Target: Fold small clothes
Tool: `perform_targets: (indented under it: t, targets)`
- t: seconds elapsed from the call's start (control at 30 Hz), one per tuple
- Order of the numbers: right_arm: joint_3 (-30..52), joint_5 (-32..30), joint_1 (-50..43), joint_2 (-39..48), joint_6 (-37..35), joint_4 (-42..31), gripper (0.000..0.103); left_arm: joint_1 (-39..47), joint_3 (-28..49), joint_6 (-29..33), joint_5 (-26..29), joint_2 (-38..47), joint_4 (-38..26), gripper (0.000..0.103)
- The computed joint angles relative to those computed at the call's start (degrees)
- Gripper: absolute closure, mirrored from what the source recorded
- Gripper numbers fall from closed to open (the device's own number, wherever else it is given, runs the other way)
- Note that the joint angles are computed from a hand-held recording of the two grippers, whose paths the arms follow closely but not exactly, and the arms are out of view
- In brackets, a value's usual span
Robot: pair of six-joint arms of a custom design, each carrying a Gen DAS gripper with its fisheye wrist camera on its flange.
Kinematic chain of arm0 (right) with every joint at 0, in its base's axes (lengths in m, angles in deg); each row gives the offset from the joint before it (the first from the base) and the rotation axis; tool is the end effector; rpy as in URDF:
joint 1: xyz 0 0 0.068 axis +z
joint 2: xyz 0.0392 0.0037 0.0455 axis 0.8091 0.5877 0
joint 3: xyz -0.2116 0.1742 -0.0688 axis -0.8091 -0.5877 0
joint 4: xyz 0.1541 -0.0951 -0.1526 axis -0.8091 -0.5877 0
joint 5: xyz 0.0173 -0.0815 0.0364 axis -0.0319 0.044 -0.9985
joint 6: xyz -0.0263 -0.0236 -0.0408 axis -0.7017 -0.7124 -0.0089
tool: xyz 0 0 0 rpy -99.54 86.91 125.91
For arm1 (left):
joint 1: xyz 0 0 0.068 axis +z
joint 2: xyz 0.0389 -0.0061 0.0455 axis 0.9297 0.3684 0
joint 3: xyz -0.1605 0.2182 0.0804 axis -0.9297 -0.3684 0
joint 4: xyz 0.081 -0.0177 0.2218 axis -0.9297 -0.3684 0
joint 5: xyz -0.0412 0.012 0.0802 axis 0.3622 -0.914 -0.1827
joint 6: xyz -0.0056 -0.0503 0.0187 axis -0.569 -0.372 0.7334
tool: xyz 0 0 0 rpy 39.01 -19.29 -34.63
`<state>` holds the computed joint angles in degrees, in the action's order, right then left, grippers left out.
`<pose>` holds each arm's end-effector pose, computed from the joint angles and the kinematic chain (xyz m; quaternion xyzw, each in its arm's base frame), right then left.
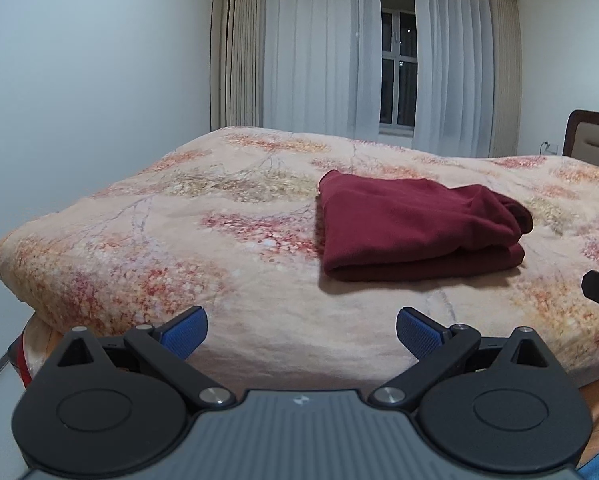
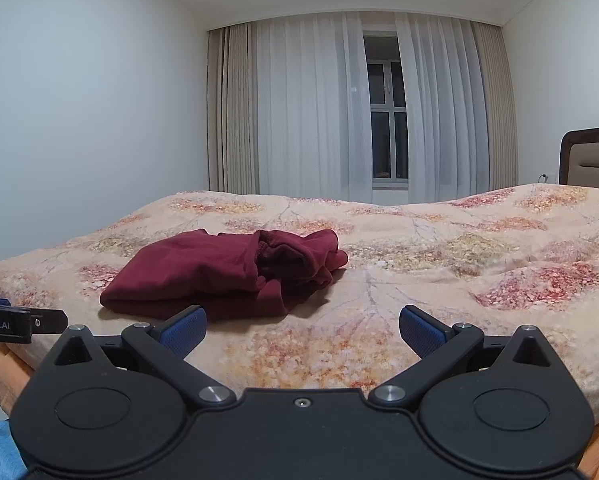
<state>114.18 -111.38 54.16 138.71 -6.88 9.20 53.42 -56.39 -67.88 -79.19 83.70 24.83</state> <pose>0.3622 0.0192 0.0987 -0.2029 0.7711 0.1824 0.5753 0.2577 -0.0465 0.1231 -0.2064 0.8304 0.1288 0.5012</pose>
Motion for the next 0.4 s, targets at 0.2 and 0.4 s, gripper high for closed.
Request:
perform_targets:
  t: [0.2,0.4]
  targets:
    - [1.09,0.55,-0.01,0.98,-0.11,-0.76,0.001,1.57,1.43,-2.36,2.24,0.44,-2.65,0.0]
    - [2.28,1.25,-0.17,1.87,0.21,-1.57,0.001,2.42,2.32,-2.65,2.38,1.14,-3.52,0.0]
